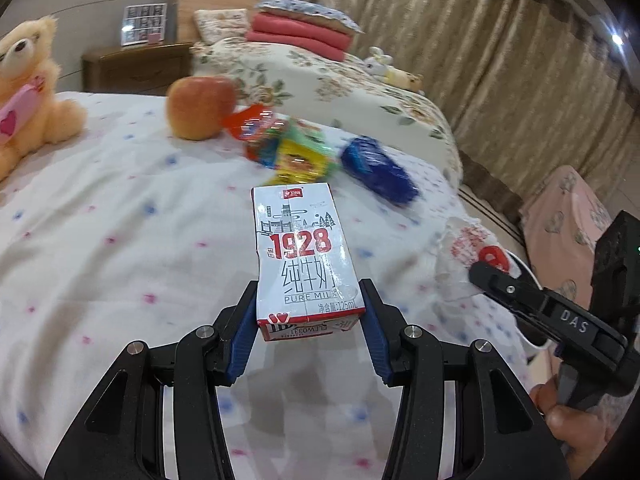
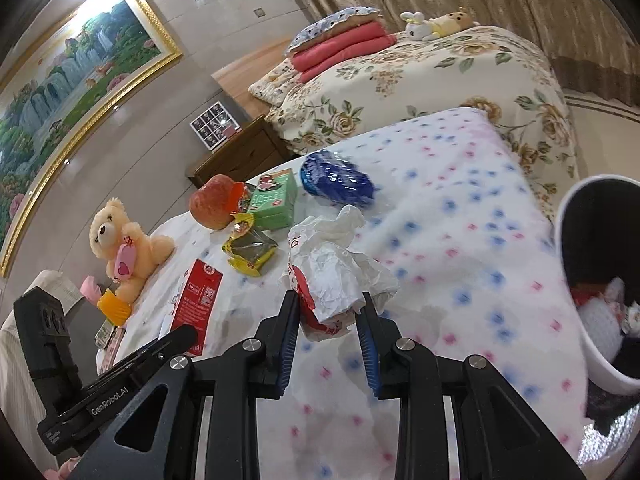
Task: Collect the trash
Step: 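Carry the carton and tissue over the bin and open both tools to drop them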
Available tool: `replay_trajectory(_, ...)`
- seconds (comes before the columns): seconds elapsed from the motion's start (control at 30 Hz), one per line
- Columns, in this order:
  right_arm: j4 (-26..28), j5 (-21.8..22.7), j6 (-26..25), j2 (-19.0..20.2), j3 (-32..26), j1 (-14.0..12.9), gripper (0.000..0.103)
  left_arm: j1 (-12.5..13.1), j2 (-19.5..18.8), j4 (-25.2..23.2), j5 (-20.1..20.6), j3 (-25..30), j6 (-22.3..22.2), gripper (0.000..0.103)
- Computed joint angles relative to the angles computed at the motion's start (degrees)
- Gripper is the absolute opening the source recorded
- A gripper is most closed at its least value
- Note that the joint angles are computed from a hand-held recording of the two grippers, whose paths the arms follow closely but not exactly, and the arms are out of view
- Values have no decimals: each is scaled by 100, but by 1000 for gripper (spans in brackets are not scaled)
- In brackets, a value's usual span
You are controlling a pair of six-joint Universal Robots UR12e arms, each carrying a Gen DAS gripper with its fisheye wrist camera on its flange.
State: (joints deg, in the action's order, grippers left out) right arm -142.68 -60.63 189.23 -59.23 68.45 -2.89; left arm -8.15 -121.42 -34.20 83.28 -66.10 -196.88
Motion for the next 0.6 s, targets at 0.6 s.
replay_trajectory(0.6, -458, -370, 444, -468, 724, -400, 29, -338, -204, -192, -543, 353, 656, 47)
